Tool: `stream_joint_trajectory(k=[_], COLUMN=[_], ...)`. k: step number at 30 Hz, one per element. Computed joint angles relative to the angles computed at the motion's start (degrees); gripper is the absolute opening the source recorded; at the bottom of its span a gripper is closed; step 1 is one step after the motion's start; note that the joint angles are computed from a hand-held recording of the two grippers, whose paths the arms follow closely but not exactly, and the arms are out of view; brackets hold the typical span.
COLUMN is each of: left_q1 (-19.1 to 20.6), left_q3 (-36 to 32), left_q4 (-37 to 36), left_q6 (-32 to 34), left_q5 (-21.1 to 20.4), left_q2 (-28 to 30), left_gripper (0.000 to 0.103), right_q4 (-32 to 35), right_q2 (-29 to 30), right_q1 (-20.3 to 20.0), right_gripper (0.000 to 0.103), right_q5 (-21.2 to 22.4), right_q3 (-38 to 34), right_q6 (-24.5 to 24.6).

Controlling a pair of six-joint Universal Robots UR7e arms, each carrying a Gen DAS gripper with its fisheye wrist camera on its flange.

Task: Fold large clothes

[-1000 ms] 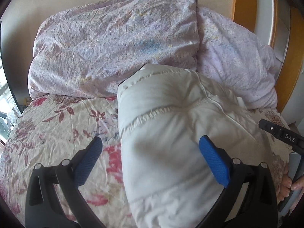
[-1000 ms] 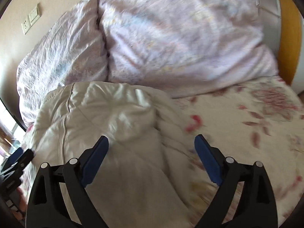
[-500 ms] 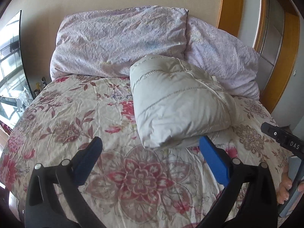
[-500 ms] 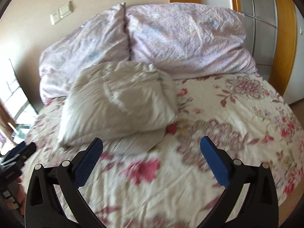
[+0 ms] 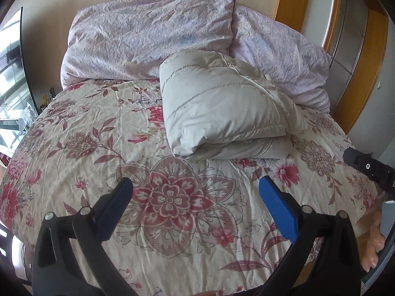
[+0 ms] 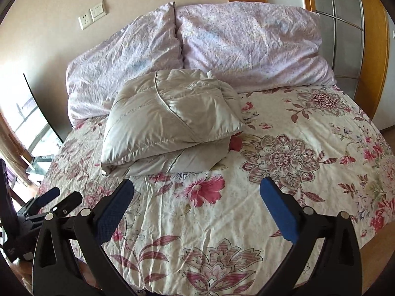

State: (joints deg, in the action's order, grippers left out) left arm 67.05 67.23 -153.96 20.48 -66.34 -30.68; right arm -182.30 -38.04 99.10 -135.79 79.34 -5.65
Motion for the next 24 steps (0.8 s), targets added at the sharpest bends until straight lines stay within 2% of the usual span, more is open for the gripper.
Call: stream_joint_trajectory(k=[5, 10, 16, 24], left_q1=[0.03, -0.07, -0.58, -1.08], left_q3=[-1.30, -1.61, -0.89, -0.54], left_q4=[5.07, 7.18, 6.77, 6.98], left_q6=[-2.34, -3.55, -3.52, -3.43], left_q5=[-1.00, -1.84, -2.50, -2.46], left_q2=[-0.22, -0.58, -1.25, -1.45], left_gripper=[0.101, 0.101, 0.101, 0.101], right_q4=[4.66, 6.68, 7.38, 8.07], right_q2=[-0.10, -0.95, -2.46, -2.71], right_q1=[0.36, 0.30, 0.05, 0.35], right_gripper=[0.102, 0.102, 0.102, 0.102], right_q5=[0.14, 1.54, 4.19, 5.10], right_q3=[-0.31, 0.26, 1.42, 1.24], right_q6=[0.46, 2.32, 4.40, 3.75])
